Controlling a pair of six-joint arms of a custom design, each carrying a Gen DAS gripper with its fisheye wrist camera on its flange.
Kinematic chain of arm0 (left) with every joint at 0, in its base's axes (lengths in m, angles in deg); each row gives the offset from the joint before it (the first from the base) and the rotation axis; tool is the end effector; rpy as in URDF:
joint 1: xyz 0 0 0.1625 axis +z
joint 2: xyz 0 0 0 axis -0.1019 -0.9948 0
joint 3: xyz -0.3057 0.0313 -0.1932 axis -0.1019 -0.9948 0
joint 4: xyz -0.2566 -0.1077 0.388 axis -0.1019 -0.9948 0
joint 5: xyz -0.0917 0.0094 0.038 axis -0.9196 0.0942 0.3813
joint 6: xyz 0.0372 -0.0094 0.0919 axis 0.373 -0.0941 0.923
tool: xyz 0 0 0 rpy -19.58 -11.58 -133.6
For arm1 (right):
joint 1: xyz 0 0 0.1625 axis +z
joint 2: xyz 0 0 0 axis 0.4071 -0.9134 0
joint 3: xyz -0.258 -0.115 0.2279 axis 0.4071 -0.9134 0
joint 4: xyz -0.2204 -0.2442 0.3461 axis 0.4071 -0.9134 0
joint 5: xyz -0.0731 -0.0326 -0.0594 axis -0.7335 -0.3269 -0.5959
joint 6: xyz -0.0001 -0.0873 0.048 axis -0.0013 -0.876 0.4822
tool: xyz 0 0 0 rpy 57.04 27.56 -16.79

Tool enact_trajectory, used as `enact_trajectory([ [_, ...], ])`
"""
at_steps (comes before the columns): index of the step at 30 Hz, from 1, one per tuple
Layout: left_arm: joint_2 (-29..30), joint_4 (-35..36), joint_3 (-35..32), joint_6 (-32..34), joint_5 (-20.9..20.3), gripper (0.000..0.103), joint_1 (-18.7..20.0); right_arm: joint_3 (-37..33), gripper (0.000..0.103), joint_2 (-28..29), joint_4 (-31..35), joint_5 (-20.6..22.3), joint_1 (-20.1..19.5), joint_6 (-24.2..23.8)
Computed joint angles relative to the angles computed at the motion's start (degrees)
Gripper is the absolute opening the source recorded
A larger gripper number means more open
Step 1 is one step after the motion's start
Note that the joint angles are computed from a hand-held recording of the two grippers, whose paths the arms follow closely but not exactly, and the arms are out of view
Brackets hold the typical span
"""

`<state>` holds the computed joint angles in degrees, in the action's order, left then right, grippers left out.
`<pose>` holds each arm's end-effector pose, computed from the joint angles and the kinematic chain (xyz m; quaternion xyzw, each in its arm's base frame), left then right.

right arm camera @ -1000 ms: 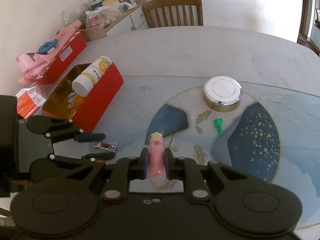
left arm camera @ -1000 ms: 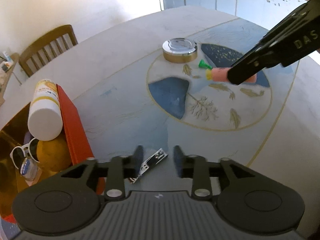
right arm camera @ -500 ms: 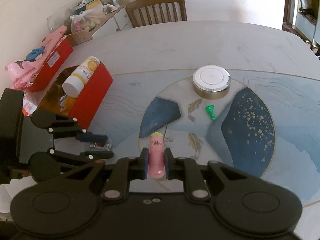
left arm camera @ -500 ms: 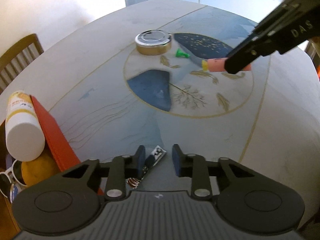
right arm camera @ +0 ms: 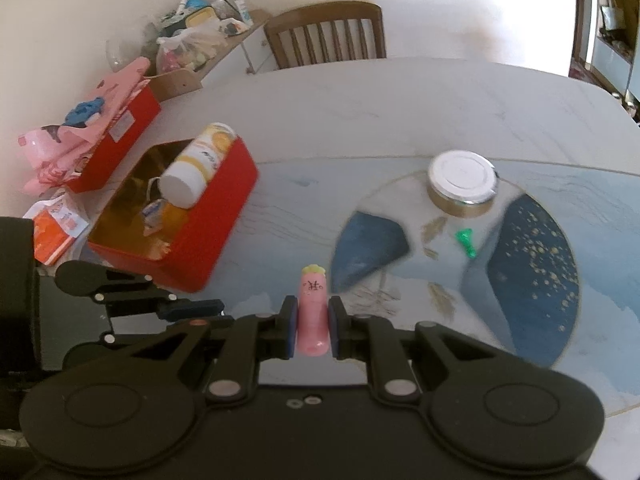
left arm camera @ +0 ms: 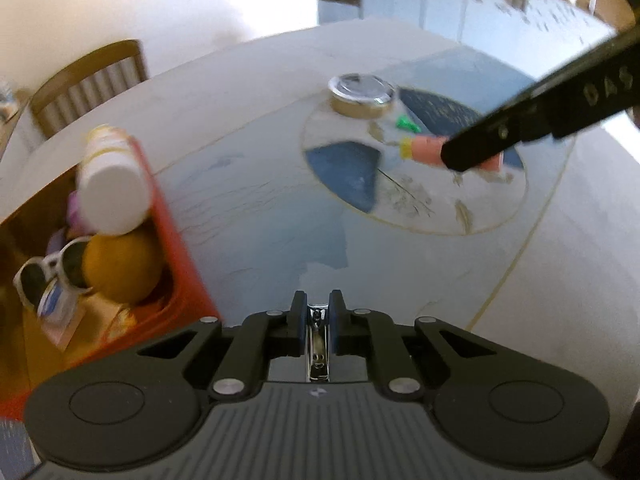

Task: Organize rigid objects
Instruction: 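Carry the nail clipper with the left tool while the right tool carries the pink tube to the tin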

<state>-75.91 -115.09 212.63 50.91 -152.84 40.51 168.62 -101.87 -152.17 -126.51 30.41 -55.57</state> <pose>-0.2724 -0.3995 -0.1261 0.5396 0.8159 -0.0833 0.1904 -0.0633 -0.3189 0.2619 0.0391 -0.9097 0.3280 0.2517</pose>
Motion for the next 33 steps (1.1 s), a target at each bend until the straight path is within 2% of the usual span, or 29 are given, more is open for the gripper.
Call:
enact_trajectory([
  [7, -6.05, -4.59, 5.62, -2.4, 1.16, 0.01, -0.42, -0.12, 0.015, 4.6, -4.19, -3.48, 7.07, 0.29],
  [17, -14.89, -7.78, 10.38, -4.02, 1.85, 0.01, 0.0, -2.74, 0.015, 15.31, -11.2, -7.57, 16.29, 1.44],
  [22, -18.29, -7.68, 10.9, -4.17, 3.1, 0.01, -0.39, -4.57, 0.015, 21.23, -14.84, -9.24, 19.99, 1.75],
  [27, -20.07, -8.51, 10.13, -3.86, 6.0, 0.01, 0.04, -7.09, 0.015, 27.6, -18.23, -10.5, 23.27, 1.27],
  [33, -19.07, -8.53, 6.72, -3.03, 9.21, 0.01, 2.36, -11.46, 0.015, 37.64, -22.35, -12.99, 26.68, 0.69],
])
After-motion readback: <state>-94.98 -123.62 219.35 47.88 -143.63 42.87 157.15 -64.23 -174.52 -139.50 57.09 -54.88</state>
